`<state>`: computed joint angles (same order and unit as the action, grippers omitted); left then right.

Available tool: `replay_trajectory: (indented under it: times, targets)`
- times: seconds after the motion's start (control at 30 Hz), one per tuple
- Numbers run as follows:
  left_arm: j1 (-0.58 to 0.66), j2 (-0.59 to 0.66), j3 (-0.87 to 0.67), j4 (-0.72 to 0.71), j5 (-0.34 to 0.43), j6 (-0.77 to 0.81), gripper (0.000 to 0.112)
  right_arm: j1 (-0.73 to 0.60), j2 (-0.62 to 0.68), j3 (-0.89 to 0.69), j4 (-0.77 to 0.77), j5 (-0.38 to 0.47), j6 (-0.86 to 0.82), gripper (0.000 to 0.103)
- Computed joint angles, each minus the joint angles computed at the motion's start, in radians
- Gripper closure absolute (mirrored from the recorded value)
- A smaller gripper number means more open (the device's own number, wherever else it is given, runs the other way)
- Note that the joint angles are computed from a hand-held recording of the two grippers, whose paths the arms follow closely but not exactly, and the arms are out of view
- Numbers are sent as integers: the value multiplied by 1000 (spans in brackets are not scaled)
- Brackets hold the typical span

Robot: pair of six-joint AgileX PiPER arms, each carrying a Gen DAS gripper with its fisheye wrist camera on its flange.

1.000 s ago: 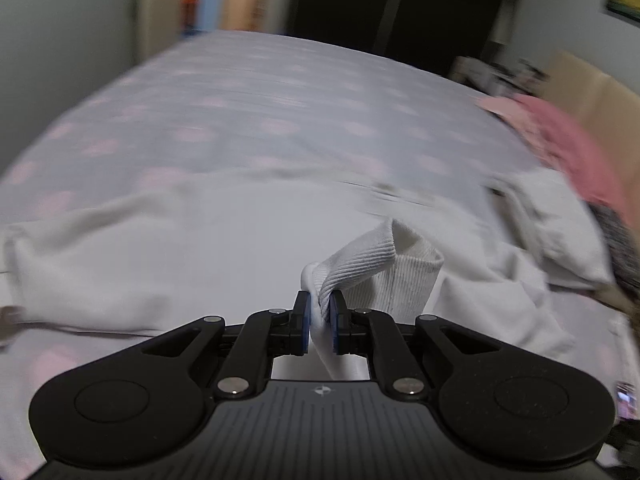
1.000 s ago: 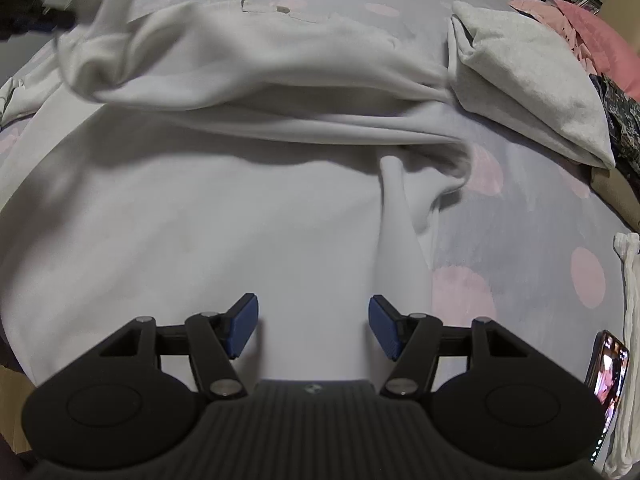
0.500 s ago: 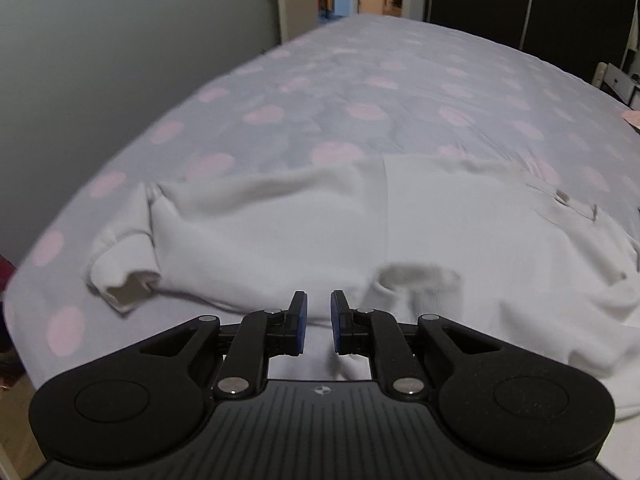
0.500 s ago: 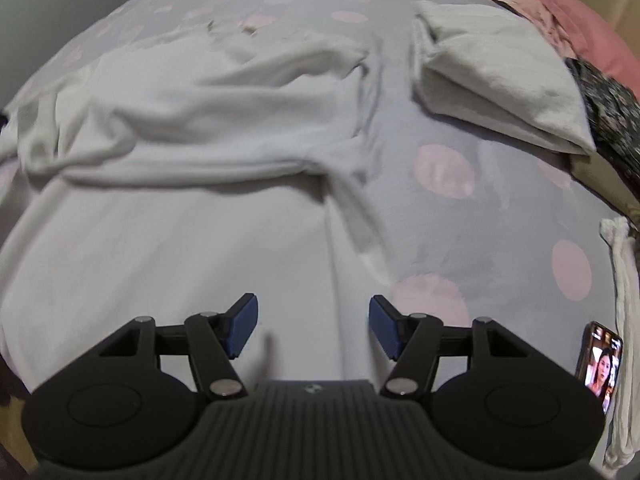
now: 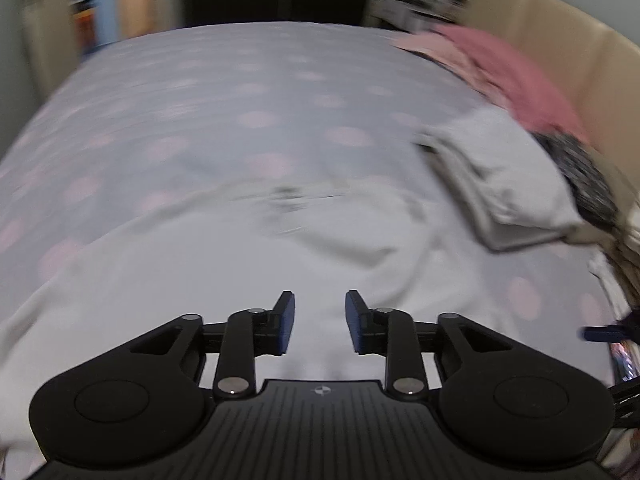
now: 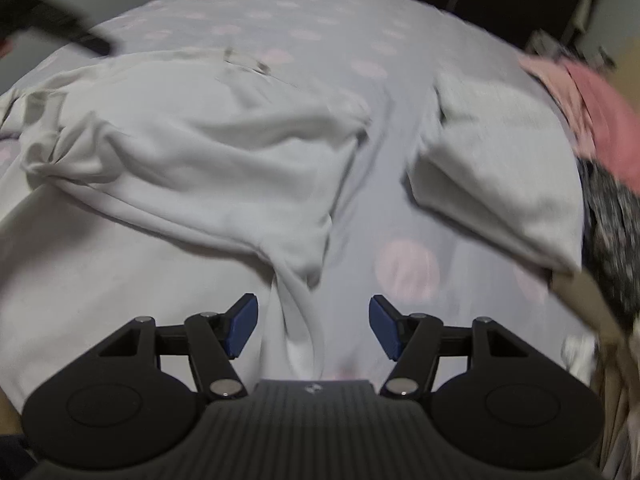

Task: Fold clothes

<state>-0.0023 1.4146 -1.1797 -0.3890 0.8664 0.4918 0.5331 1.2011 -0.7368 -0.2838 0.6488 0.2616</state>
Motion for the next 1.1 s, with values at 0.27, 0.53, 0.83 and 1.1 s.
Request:
replay_trajectory:
  times: [0.27, 0.53, 0.83, 1.1]
  targets:
    - [-244, 332, -261, 23, -30, 3, 73, 15, 86, 31, -64, -149, -73, 50]
    - [-320, 671, -624, 97, 94, -52, 72, -28, 162, 36, -23, -230, -181, 53]
    - [-303, 785, -780, 75, 204, -36, 101, -51, 208, 27, 7, -280, -204, 93]
    - [-257, 818, -999, -127, 211, -50, 103, -85, 178, -18, -190, -103, 111, 98]
